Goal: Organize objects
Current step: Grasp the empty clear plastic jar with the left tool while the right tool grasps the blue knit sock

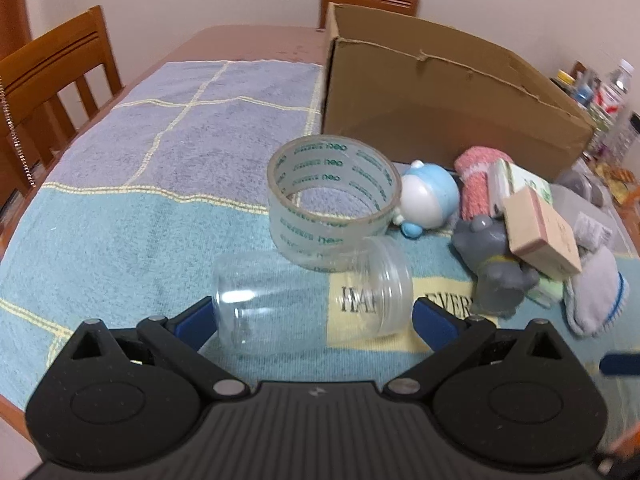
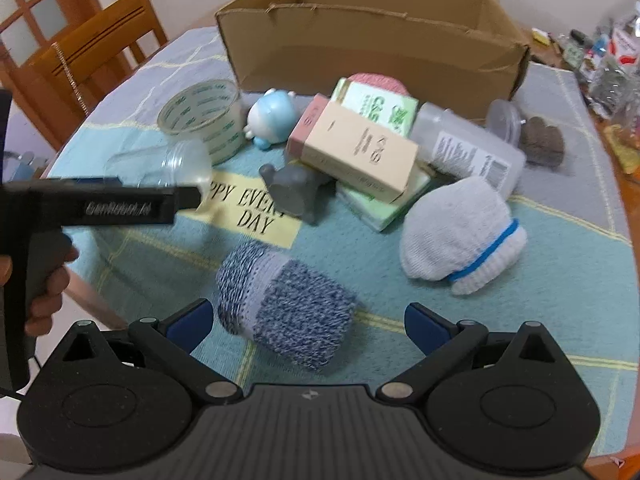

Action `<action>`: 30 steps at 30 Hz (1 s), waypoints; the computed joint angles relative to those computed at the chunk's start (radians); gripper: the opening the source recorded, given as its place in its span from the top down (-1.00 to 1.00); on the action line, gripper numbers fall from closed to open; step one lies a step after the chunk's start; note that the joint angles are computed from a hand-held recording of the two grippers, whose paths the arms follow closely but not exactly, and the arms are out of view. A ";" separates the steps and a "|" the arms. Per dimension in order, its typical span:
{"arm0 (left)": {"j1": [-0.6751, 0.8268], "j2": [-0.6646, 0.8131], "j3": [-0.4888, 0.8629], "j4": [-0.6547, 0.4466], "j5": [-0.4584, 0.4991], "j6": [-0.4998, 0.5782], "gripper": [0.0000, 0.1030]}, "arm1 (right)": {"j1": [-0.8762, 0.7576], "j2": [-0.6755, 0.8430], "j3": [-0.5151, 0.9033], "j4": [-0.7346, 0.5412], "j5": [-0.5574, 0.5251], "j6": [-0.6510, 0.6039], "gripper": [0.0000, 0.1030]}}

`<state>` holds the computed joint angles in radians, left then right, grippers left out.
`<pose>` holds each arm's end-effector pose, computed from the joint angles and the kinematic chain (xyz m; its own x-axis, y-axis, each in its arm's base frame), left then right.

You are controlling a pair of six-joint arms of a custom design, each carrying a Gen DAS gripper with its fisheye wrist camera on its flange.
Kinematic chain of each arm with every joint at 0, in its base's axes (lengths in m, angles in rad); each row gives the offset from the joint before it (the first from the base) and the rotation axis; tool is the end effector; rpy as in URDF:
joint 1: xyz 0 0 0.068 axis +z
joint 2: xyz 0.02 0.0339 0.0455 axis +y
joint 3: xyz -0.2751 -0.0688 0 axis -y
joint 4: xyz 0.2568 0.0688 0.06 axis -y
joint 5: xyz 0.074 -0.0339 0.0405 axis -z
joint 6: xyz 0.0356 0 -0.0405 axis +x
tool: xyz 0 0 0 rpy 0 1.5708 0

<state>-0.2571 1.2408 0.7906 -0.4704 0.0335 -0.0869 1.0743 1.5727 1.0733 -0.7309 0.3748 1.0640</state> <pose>0.2458 -0.0659 0.2288 -0.7907 0.1182 -0.6007 0.2059 0.9754 -0.0791 0.1594 0.2668 0.2173 -0.8824 0.0793 -0.4638 0.0237 0.9919 0.1245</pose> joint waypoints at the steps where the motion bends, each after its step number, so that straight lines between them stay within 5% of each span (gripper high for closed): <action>1: -0.009 0.003 0.001 0.007 -0.016 -0.013 -0.97 | 0.000 0.005 -0.002 0.006 -0.002 -0.010 -1.00; 10: -0.078 0.028 0.013 0.019 -0.137 -0.087 -0.97 | -0.002 0.016 -0.043 0.070 -0.005 -0.051 -1.00; 23: -0.067 0.026 -0.002 0.020 -0.128 -0.093 -0.97 | -0.010 0.086 -0.039 0.168 0.021 -0.216 -0.99; 30: -0.088 0.027 -0.007 0.039 -0.152 -0.096 -0.97 | 0.006 0.095 -0.033 0.178 0.050 -0.280 -0.74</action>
<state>-0.3446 1.2673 0.7840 -0.4311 -0.1184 -0.1825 1.0806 1.6675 1.0404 -0.5525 0.4253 0.7838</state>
